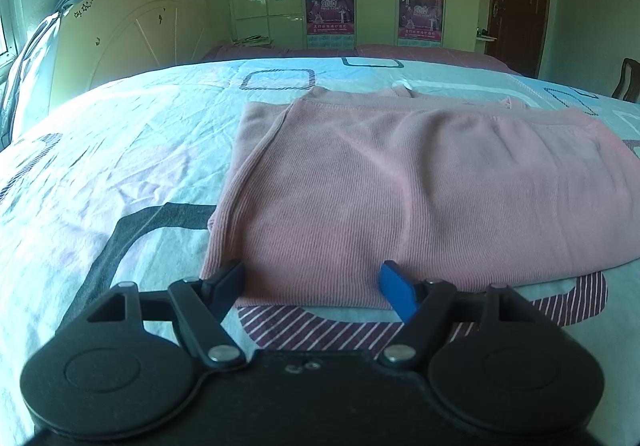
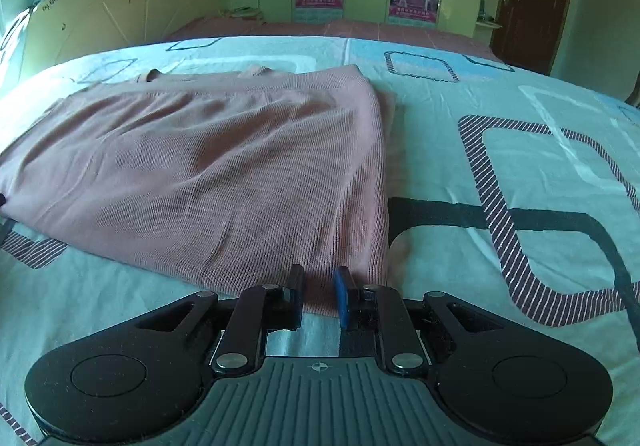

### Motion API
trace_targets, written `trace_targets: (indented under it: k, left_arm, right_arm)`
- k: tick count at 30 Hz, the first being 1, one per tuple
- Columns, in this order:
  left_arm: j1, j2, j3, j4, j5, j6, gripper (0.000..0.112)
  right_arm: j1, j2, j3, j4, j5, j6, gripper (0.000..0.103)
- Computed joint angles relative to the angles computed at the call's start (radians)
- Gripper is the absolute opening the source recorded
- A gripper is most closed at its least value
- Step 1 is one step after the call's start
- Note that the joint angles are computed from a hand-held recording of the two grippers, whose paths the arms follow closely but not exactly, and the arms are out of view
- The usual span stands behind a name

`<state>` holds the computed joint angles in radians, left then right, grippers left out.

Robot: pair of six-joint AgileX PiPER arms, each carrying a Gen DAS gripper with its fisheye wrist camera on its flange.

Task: Fold small clothes
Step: 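Grasp the folded sweatshirt edge with both tools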

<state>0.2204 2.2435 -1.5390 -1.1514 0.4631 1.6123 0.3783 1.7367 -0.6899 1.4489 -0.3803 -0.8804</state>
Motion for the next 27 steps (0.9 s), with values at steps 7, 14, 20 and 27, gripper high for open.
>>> trace_targets:
  k: [7, 14, 20, 27]
  left_arm:
    - [0.006, 0.008, -0.022, 0.043, 0.018, -0.04, 0.076]
    - [0.045, -0.046, 0.037, 0.097, -0.042, -0.15, 0.086]
    - [0.162, -0.042, 0.009, 0.07, 0.159, -0.242, 0.074]
    - [0.16, 0.126, -0.267, 0.1, 0.367, -0.677, 0.073]
  right_arm:
    - [-0.012, -0.005, -0.004, 0.012, 0.018, -0.009, 0.016]
    - [-0.005, -0.072, 0.023, 0.112, 0.017, -0.082, 0.017]
    - [0.082, -0.126, 0.119, -0.062, -0.117, 0.18, 0.017]
    - [0.004, -0.024, 0.01, 0.045, -0.002, 0.012, 0.017]
